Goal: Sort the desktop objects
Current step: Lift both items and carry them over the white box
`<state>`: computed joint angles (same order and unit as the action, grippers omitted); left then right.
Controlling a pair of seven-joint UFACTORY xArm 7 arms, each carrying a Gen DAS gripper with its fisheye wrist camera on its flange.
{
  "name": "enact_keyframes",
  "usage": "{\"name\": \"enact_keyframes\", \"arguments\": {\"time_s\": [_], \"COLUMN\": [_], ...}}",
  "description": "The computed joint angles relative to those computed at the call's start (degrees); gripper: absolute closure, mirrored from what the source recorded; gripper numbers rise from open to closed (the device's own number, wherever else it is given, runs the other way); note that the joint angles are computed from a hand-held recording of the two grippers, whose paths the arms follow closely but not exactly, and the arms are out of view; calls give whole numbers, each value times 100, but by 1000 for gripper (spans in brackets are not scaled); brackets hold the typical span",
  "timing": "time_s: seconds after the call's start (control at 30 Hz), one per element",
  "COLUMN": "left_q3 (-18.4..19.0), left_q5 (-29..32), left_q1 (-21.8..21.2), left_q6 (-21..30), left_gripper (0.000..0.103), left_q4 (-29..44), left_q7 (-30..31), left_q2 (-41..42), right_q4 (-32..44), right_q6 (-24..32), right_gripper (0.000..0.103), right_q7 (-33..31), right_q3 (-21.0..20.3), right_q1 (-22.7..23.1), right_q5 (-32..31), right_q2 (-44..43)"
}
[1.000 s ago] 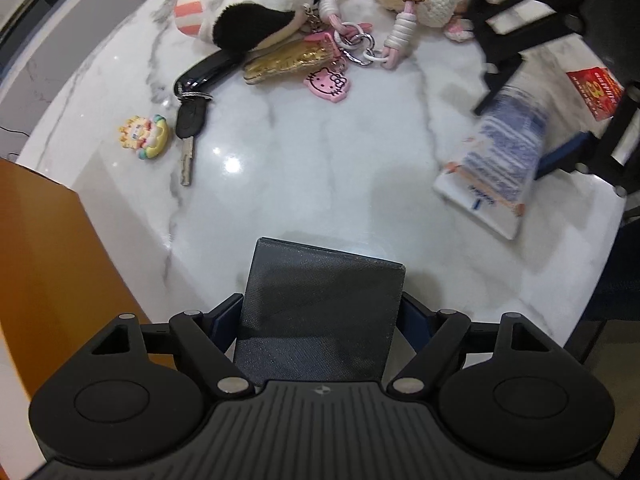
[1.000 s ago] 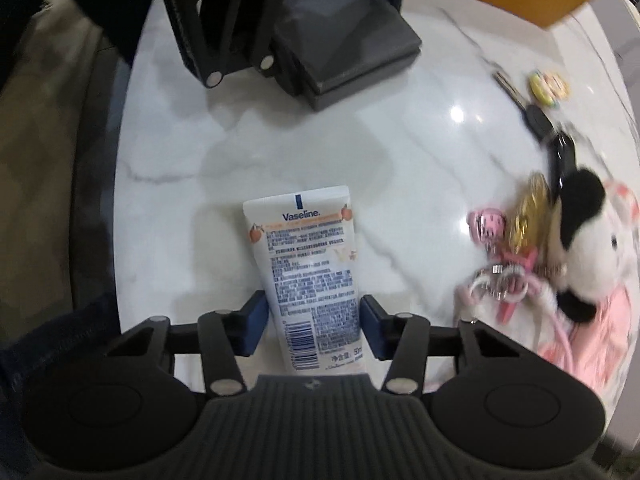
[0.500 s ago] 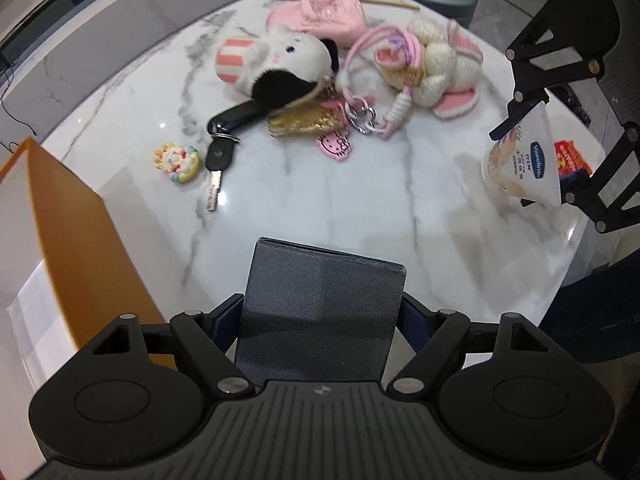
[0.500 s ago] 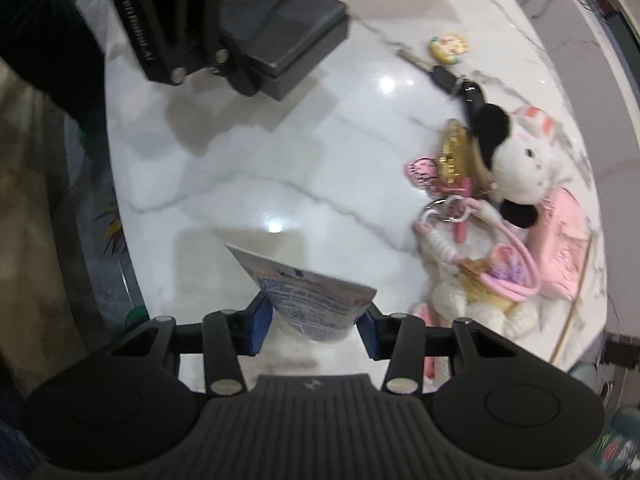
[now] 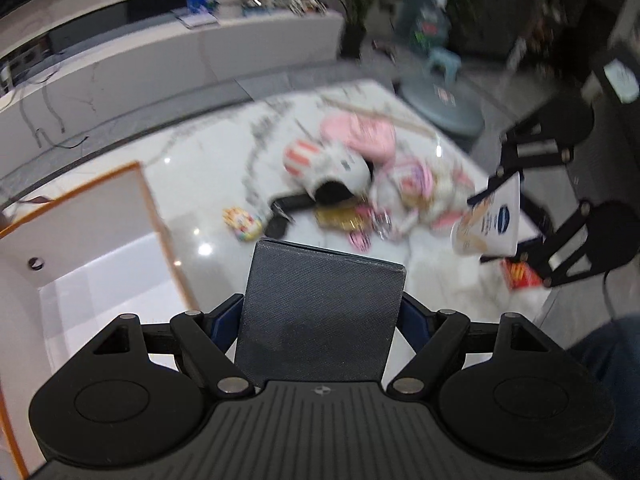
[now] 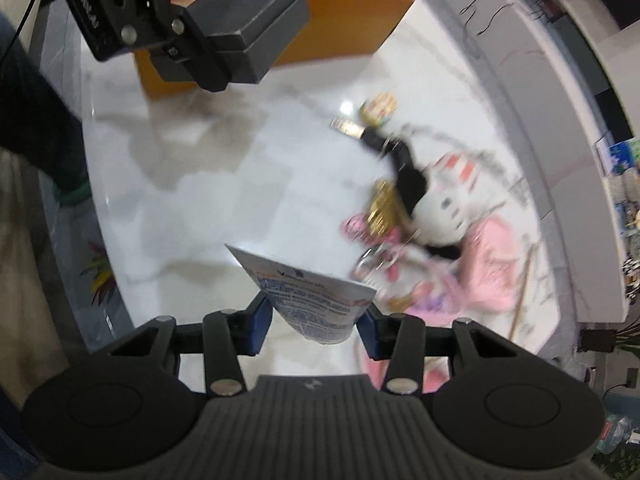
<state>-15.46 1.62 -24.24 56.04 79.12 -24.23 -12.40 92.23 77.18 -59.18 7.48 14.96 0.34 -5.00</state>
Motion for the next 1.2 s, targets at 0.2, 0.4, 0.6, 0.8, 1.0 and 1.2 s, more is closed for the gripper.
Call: {"name": "enact_keyframes", "arguments": {"time_s": [0.2,0.4,0.6,0.8,1.0,1.2], "left_q3": [289,399,536,657,661,650], "left_q5": [-178,-130,-190,-306,-331,-391], "left_q1": [366,772,1015,1169,1214,1225], "left_q6": [-176,214,387,750,1036,958], "left_gripper": [10,10,10,10,10,10], "left_q4": [-684,-1155,-1582,-1702,-1846,-1882], "left_q7": [-264,-417,-371,-207,-51,-13], "left_q2": [-854,-1348,-1821,-1785,-1776,-1776], "right_q4": [943,2046,2984,3422,3895,4023], "right_q6": [92,235,333,299,302,284], "right_gripper": [55,55,55,55,55,55], "right_q7": [86,159,301,466,511,477], "right_q3": [200,431,549,547,428,327], "right_q1": [241,713,1293,1809,2193,2415], "right_q5": [35,-102,-68,-67,-264,-387], "right_q2": [438,1127,1833,2403,2975,3311]}}
